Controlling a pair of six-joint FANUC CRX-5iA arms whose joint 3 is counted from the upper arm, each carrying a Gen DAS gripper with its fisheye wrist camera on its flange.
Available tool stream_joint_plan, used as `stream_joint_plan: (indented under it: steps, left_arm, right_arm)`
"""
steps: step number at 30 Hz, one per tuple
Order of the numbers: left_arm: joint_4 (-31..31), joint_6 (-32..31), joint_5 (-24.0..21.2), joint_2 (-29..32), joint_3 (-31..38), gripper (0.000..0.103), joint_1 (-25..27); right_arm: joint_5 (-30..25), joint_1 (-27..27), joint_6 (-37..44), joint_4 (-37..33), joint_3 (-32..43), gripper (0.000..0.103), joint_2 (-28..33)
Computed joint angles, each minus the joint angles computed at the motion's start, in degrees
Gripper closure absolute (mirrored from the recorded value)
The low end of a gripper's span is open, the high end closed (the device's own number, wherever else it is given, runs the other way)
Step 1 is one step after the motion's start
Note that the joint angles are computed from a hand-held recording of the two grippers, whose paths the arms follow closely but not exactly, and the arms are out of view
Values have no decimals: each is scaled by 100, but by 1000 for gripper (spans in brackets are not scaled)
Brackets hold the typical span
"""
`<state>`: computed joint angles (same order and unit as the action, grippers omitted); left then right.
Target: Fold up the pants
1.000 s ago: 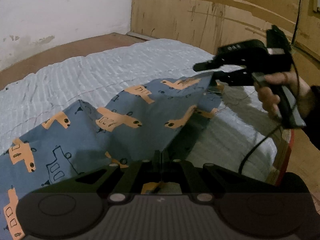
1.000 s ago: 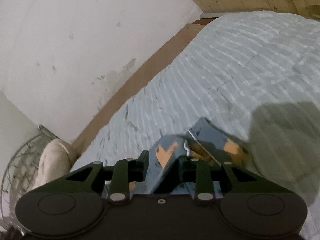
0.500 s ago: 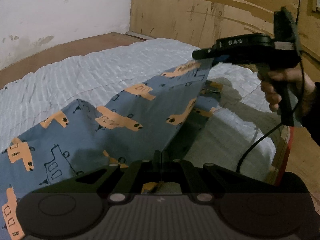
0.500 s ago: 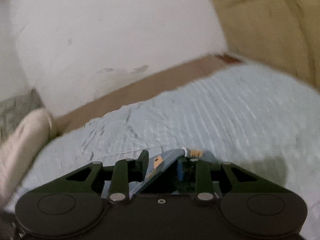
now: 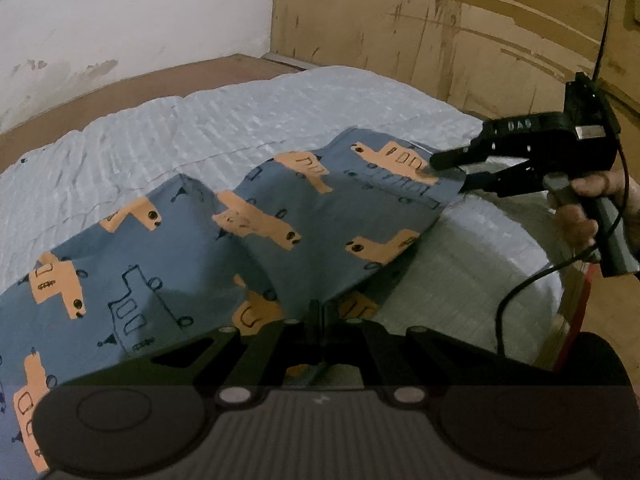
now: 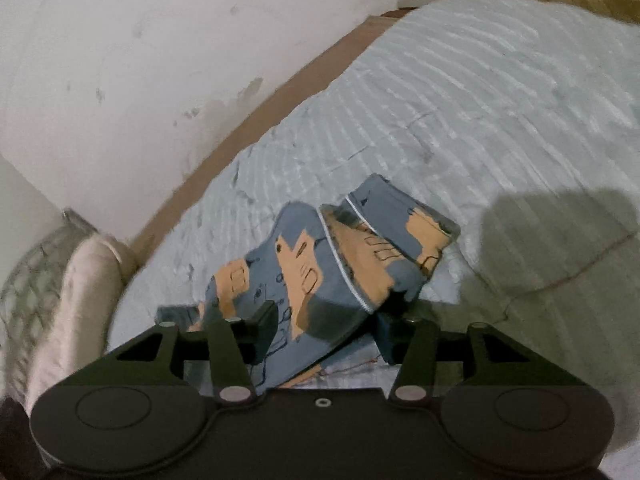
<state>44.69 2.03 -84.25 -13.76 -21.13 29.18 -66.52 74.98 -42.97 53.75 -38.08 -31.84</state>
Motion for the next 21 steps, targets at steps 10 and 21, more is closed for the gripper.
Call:
stream_joint_plan:
  steps: [10,21]
  left_arm:
    - [-26,35,-13,7,27,103,28]
    - [325,190,-128,-91,-81,103,56]
  right_arm:
    - [423,-642,-683,262,-153,85,-65]
    - [-725,-647,2627,652,1136,97,1037]
